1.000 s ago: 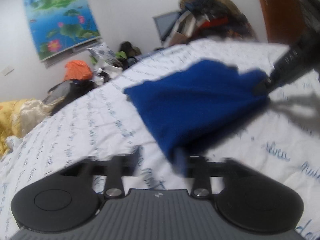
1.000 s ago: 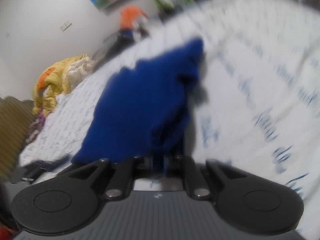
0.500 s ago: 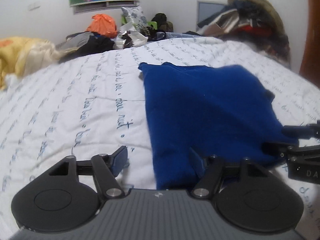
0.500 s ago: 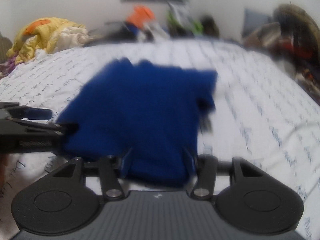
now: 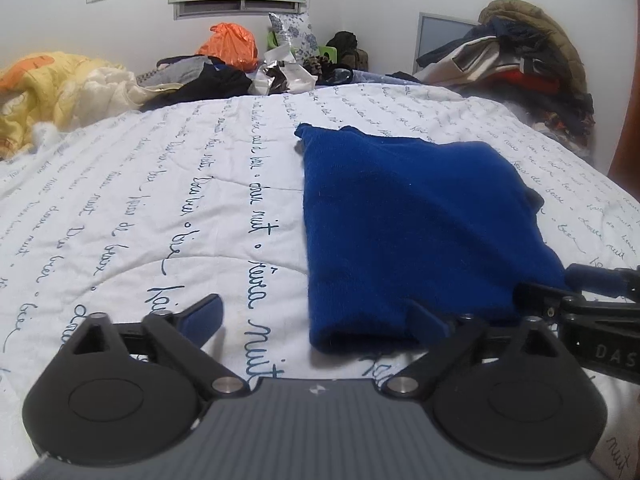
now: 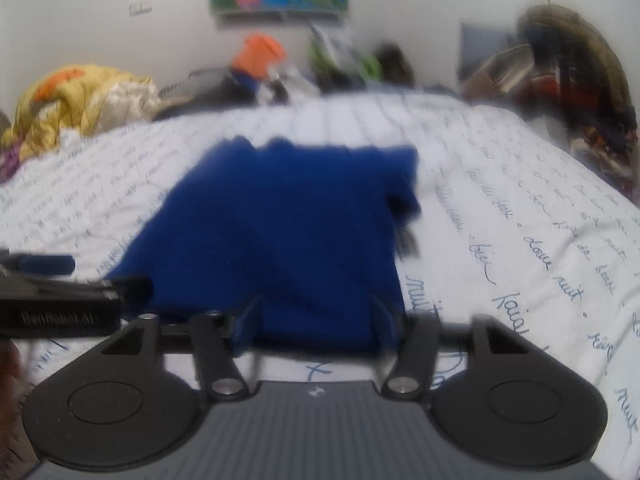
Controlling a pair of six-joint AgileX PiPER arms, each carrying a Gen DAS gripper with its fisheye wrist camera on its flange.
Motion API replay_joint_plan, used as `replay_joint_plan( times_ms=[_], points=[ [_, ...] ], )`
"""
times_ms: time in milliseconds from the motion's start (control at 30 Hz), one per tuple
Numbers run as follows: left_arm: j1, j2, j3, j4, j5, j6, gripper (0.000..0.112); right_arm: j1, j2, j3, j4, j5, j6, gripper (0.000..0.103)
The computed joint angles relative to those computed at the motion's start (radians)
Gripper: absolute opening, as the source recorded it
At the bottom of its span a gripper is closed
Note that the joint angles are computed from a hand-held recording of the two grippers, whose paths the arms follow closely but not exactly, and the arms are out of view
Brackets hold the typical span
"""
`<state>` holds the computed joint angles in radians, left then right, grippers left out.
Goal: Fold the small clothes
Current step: 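Open both grippers and lift them away from the folded sweater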
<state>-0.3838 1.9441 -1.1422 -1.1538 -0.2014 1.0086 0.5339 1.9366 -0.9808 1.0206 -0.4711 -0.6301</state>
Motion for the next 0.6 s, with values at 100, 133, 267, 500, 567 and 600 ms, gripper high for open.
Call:
replay_joint_plan(
  times_ms=[100,133,267,500,567,600],
  points=[
    [-0.001,-0.016,0.017,-0.012,0.013,-0.004,0.1,0.02,-0.008,0.012,0.048,-0.021,-0.035,0.072],
    [-0.002,-0.021,0.023,-0.015,0.015,-0.007,0.1,0.027,-0.011,0.015,0.071,-0.028,-0.054,0.072],
    [-0.007,-0.036,0.047,-0.006,0.008,-0.027,0.101,0.04,-0.024,0.036,0.127,-0.035,-0.073,0.081],
    [-0.009,-0.065,0.106,0.054,-0.003,-0.11,0.102,0.061,-0.013,0.058,0.201,-0.045,-0.094,0.082],
    [-0.004,-0.07,0.118,0.063,-0.004,-0.127,0.102,0.066,-0.013,0.07,0.189,-0.055,-0.073,0.082],
    [-0.003,-0.071,0.123,0.058,-0.005,-0.128,0.102,0.067,-0.014,0.073,0.186,-0.059,-0.07,0.082]
  ],
)
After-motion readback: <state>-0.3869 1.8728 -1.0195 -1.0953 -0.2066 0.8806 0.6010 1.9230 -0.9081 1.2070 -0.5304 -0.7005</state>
